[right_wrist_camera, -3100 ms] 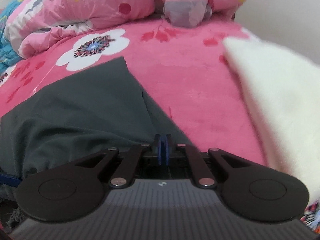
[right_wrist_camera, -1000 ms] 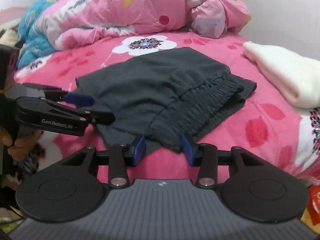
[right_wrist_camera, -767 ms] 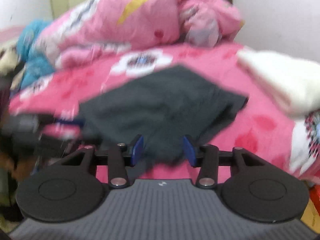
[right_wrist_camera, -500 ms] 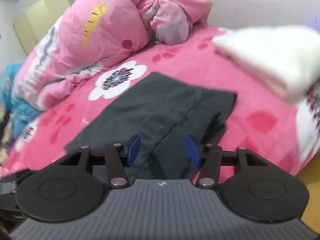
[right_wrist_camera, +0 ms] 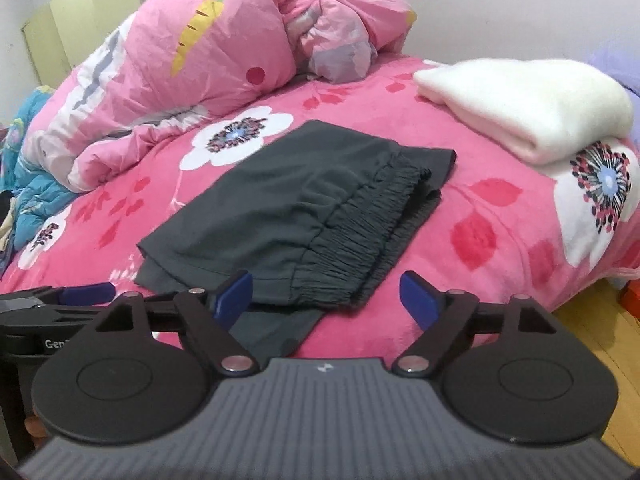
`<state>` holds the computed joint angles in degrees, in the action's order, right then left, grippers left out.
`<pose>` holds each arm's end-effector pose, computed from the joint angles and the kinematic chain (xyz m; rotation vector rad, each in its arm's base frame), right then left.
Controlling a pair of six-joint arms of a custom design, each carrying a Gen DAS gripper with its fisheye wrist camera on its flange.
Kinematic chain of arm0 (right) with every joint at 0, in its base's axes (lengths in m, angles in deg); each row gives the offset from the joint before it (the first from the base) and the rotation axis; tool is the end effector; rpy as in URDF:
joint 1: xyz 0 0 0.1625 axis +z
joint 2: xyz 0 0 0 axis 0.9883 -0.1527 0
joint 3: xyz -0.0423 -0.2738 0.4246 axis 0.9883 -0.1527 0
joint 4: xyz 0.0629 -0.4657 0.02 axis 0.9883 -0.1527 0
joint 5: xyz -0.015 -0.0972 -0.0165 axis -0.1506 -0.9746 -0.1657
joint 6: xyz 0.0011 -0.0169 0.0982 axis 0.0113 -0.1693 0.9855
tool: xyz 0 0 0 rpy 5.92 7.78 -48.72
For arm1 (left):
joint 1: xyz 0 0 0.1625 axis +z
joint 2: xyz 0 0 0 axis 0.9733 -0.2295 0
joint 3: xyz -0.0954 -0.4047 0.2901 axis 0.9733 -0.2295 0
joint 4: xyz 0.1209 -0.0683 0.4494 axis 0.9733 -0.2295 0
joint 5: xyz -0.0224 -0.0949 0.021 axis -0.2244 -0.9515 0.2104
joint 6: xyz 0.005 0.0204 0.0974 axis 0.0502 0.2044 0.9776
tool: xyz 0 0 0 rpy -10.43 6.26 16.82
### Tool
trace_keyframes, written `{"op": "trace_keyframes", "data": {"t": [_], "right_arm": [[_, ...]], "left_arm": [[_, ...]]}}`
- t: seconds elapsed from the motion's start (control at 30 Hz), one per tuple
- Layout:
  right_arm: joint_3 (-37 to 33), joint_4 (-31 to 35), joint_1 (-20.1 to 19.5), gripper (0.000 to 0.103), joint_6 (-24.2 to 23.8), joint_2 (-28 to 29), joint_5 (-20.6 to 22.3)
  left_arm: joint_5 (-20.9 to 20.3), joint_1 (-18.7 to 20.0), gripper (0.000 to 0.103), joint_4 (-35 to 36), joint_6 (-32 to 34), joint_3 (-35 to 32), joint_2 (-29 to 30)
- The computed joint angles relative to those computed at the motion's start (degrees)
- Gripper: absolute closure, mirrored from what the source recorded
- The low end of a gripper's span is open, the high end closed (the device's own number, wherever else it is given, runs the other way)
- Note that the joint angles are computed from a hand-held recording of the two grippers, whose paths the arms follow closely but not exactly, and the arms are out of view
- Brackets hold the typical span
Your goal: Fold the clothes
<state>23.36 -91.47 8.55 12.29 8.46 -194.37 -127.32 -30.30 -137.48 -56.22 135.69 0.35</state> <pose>0.1015 -0.8676 0.3364 0.4346 -2.4351 1.0303 -0.4062 -0.7353 0.0643 0.2327 2.3536 -0.8931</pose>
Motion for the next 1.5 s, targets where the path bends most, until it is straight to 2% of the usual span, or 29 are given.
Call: {"op": "trace_keyframes", "data": {"t": [0.17,0.37,0.5,0.73,0.83,1.0,1.07,1.13,1.27,1.4,1.5], "right_arm": [[0.51,-0.57,0.23,0.021,-0.70,-0.31,0.81],[1.04,-0.62,0.31,0.021,-0.88,-0.55,0.67],[0.91,-0.40,0.35,0.021,-0.64,-0.46,0.50],[1.08,-0.48,0.38,0.021,-0.88,-0.38,0.45],[1.12,-0.43,0.33,0.021,-0.85,-0.40,0.45],[1.17,-0.33,0.23,0.020,-0.79,-0.43,0.46],[1.19,-0.30,0.19,0.020,-0.77,-0.43,0.47],[1.22,-0.26,0.15,0.020,-0.75,-0.44,0.47],[1.19,-0.30,0.13,0.020,-0.59,-0.42,0.42],[1.26,-0.40,0.10,0.020,-0.54,-0.49,0.52],[1.25,-0.29,0.05,0.020,-1.11,-0.52,0.61]], "left_arm": [[-1.06,0.31,0.000,6.76,-9.60,-0.64,-1.15],[-2.53,0.52,0.000,8.11,-13.36,-0.05,-2.20],[-2.43,0.37,0.000,7.08,-12.54,0.21,-2.21],[-0.70,-0.49,0.000,-3.33,-0.56,1.82,-1.40],[-1.69,-0.33,0.000,-2.13,-0.28,1.33,-1.52],[-7.08,0.85,0.001,0.49,-3.35,0.85,-2.39],[-7.83,1.02,0.001,0.12,-4.01,1.15,-2.58],[-6.89,0.80,0.000,-1.60,-3.01,1.67,-2.44],[-0.30,-0.33,0.000,-0.36,-3.63,1.29,-1.41],[1.23,-0.49,0.000,-0.52,-1.35,1.09,-0.92],[4.39,-0.90,0.000,1.37,-0.20,0.16,0.10]]}}
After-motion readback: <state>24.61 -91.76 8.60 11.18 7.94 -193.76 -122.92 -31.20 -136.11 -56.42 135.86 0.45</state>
